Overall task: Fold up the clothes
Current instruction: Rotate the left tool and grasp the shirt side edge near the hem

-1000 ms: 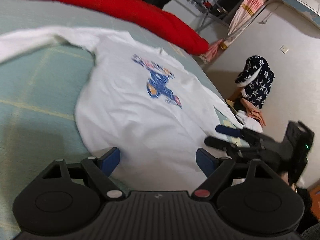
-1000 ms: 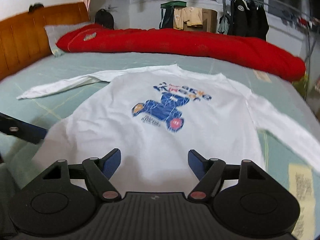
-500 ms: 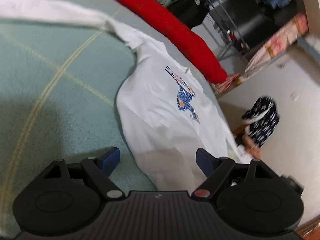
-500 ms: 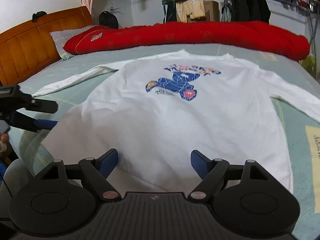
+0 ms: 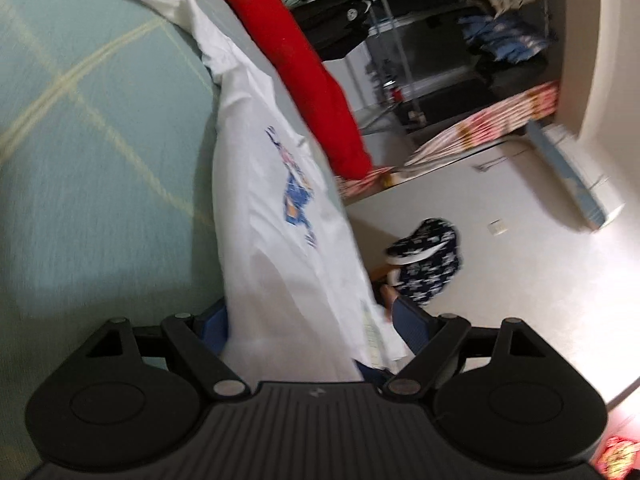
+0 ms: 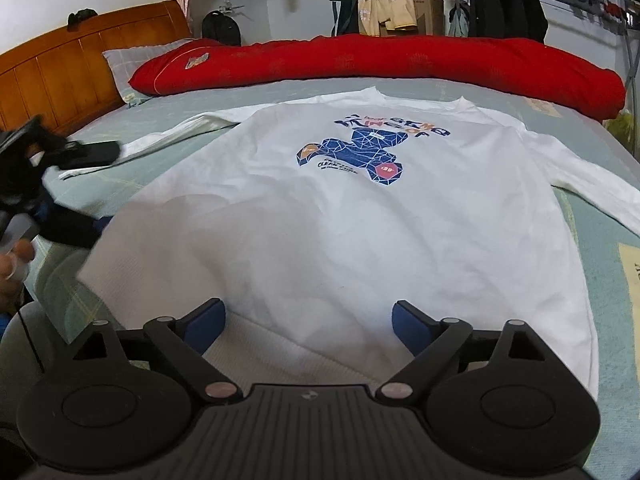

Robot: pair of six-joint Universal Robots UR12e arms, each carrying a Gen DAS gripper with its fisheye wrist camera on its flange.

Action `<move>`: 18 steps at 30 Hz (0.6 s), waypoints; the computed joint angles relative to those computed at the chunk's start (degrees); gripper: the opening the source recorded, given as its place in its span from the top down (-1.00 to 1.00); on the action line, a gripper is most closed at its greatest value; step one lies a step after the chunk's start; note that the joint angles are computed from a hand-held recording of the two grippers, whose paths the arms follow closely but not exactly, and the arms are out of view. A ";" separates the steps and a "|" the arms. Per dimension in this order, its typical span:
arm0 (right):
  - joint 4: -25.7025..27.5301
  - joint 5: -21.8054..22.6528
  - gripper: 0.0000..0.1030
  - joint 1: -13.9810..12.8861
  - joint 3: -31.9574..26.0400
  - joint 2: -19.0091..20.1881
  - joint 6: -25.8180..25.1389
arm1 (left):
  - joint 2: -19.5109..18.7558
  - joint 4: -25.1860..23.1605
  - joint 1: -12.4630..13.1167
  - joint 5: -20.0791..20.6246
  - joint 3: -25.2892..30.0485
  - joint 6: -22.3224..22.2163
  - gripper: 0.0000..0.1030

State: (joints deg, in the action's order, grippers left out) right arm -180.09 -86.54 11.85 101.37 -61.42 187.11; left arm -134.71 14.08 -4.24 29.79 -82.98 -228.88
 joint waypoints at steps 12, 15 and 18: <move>0.93 -0.94 -0.90 0.40 -0.37 0.11 -1.02 | 2.87 4.73 1.23 4.08 -1.97 0.98 -0.70; 1.02 -1.28 -0.90 0.53 -0.33 0.05 -1.52 | 5.53 -6.78 0.77 8.63 -4.32 11.01 -0.70; 1.11 -1.02 -0.90 0.44 -0.13 -0.13 -1.53 | 6.50 -12.81 0.63 10.10 -5.26 15.58 -0.67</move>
